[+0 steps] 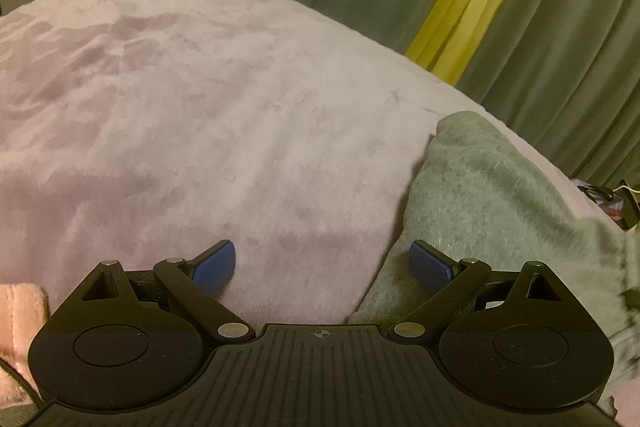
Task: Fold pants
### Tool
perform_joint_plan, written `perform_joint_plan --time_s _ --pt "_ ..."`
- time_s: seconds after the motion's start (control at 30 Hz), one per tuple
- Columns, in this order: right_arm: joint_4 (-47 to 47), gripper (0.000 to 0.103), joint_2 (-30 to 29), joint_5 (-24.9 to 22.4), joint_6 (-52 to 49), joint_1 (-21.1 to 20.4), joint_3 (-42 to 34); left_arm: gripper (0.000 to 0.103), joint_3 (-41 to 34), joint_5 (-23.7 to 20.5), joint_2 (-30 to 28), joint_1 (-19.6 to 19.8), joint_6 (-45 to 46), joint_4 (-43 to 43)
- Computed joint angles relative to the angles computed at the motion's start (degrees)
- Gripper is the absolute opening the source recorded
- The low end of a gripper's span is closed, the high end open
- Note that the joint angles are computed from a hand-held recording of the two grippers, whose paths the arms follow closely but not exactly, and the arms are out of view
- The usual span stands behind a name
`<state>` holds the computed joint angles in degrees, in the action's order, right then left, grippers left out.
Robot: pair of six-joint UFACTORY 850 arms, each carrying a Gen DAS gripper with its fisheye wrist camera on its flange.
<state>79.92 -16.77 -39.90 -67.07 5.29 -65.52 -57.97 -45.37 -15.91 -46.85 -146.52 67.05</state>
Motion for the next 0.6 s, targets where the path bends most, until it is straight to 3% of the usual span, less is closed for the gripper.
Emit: perform_joint_plan --time_s 0.13,0.3,0.37,0.4,0.5,0.53,0.6 --pt "1.0 0.04 1.0 -3.3 -0.3 -2.1 -0.2 0.097 0.2 -1.3 0.4 -0.7 -0.6 2.3" --pt "0.3 0.041 0.6 -2.5 -0.6 -2.8 -0.3 0.097 0.2 -0.6 0.9 -0.6 -0.3 4.2" --pt "-3.3 0.053 -0.6 -4.0 2.5 -2.9 -1.3 0.097 0.3 1.1 1.5 -0.1 0.1 5.1" --pt "-5.4 0.055 -0.9 -2.6 4.0 -2.5 -1.8 0.098 0.4 2.3 1.9 0.2 0.4 5.6" --pt "-9.3 0.086 0.8 7.7 2.9 -1.5 -0.7 0.101 0.3 6.9 2.7 1.6 2.5 7.6" --pt "-9.1 0.093 0.9 8.3 2.0 -1.8 -0.6 0.101 0.4 9.1 3.0 2.4 3.0 8.7" --pt "-9.9 0.097 0.0 4.9 2.3 -3.0 -1.4 0.101 0.8 16.4 3.6 4.5 1.8 13.0"
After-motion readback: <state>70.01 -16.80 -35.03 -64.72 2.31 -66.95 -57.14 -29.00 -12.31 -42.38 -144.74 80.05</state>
